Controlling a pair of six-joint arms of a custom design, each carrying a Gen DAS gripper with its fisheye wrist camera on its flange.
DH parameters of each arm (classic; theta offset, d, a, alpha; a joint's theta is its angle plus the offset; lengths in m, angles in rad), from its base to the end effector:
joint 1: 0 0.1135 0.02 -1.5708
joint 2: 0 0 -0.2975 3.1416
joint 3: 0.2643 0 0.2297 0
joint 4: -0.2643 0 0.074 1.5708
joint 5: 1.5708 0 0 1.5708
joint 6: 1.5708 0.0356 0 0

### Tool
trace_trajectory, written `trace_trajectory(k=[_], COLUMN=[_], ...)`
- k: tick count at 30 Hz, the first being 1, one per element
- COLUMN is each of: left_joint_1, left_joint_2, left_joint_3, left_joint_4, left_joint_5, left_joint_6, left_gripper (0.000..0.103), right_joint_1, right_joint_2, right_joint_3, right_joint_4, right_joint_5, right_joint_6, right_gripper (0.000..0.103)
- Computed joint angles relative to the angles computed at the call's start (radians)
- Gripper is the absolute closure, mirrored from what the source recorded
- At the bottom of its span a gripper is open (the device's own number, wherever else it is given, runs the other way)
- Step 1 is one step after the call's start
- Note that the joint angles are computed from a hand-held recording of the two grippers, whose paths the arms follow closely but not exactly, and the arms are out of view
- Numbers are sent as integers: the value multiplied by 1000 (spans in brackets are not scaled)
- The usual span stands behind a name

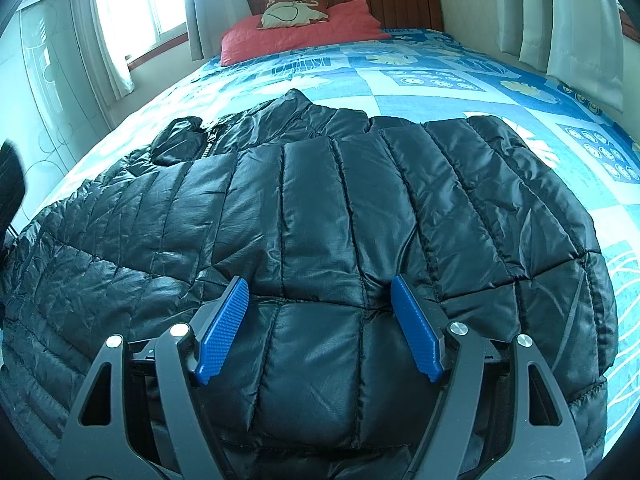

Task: Fold large clothes
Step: 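Lay the sleeve across the jacket body with the left gripper and release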

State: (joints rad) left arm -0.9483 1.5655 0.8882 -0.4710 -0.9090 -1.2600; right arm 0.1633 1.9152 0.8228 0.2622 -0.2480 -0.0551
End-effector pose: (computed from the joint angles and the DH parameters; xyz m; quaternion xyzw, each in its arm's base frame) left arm 0.1791 -0.2015 0.2314 -0.2273 0.8536 0.0249 0.4681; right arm 0.3429 0.0654 0.1442 -0.1453 0.9147 0.1345 0.3524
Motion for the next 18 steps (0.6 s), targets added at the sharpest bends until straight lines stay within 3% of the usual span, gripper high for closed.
trace_trajectory(k=[5, 9, 15, 17, 18], left_joint_1=[12, 6, -1, -14, -26], left_joint_2=[217, 384, 491, 482, 466], left_joint_3=[145, 282, 400, 396, 377], left_joint_4=[110, 113, 77, 74, 96], left_joint_5=[102, 158, 216, 220, 223], left_joint_6=[125, 184, 259, 253, 251], left_gripper=[97, 96, 93, 80, 65], right_joint_1=[-11, -16, -17, -15, -16], right_joint_2=[3, 4, 3, 4, 4], right_joint_3=[-12, -15, -18, -13, -12], right_joint_4=[17, 23, 23, 16, 12], right_joint_5=[-21, -32, -33, -32, -34], right_joint_6=[2, 5, 7, 7, 6], right_gripper=[29, 29, 28, 28, 28])
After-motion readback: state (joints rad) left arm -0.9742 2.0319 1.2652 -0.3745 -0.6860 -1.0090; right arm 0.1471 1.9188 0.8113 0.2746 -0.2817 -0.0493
